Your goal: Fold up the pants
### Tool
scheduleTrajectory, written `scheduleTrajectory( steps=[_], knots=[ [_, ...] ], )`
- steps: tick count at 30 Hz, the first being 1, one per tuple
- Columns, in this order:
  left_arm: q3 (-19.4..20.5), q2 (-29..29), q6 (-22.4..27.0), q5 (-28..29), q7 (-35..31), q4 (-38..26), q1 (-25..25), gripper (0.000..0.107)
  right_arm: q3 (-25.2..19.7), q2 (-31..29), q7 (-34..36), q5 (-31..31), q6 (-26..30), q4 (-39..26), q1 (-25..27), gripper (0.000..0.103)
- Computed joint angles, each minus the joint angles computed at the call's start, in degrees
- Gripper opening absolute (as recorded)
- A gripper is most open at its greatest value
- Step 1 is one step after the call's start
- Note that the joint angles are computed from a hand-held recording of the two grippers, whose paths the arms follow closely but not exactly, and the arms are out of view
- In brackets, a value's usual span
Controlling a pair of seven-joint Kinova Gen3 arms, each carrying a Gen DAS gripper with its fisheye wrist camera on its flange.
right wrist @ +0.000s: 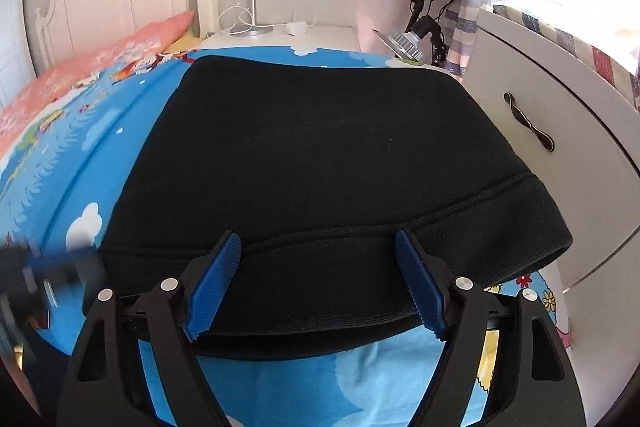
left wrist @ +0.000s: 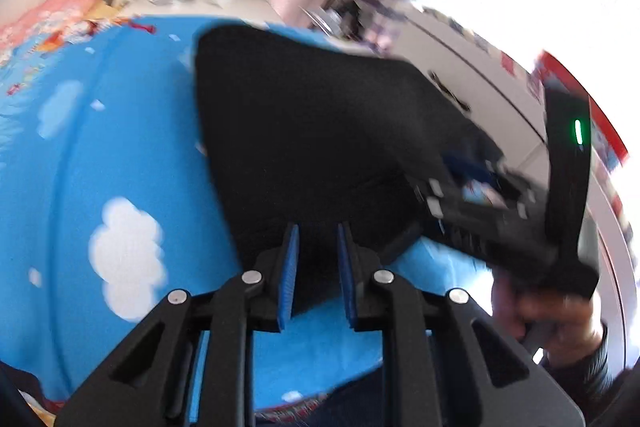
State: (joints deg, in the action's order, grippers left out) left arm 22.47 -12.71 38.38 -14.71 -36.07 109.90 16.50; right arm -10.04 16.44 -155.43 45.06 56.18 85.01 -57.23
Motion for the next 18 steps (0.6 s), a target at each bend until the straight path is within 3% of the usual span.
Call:
scheduleTrajectory(
  steps=[2, 5, 7, 9, 11, 13, 15, 18],
  knots=[
    [1.57, 0.6, 1.98, -4.66, 1.86, -2.94, -5.03, 0.02, 0.01, 0.57, 0.18, 0.06, 1.12, -0.87, -0.43, 0.075],
    [-0.49, 7.44, 2.68, -9.48, -1.94, -9.31, -6.64, 0.02, 0.18, 1.11, 0.06, -0.22, 1.85, -1.63, -0.82, 0.076],
    [-4.97, 12.72, 3.06, -8.43, -6.39, -14.21, -4.69, 0.02, 0.16, 1.15, 0.08, -0.81, 2.23, -2.03, -0.95, 0.076],
    [-6.64, 18.03, 3.44, -5.71, -11.05, -19.22, -5.55, 0.02, 0.26, 1.2, 0.19, -1.19, 2.24, -2.2, -0.91, 0.076],
    [-6.23, 23.33, 6.76, -3.6, -15.71, -24.5, -7.29, 0.02, 0.32, 1.21, 0.22, -1.61, 2.21, -2.26, -0.82, 0.076],
    [-8.79, 27.21, 11.29, -1.72, -18.9, -29.6, -6.07, 0.019, 0.37, 1.31, 0.49, -1.87, 2.39, -2.49, -0.81, 0.076],
    [-10.73, 29.29, 13.86, -0.49, -20.42, -32.62, -5.15, 0.019, 0.38, 1.41, 0.85, -2.3, 2.55, -2.79, -0.73, 0.076],
    [-15.82, 26.37, 11.33, 0.21, -18.31, -30.26, -0.46, 0.018, 0.38, 1.2, 1.72, -3.49, 2.18, -3.12, -0.12, 0.076]
  ],
)
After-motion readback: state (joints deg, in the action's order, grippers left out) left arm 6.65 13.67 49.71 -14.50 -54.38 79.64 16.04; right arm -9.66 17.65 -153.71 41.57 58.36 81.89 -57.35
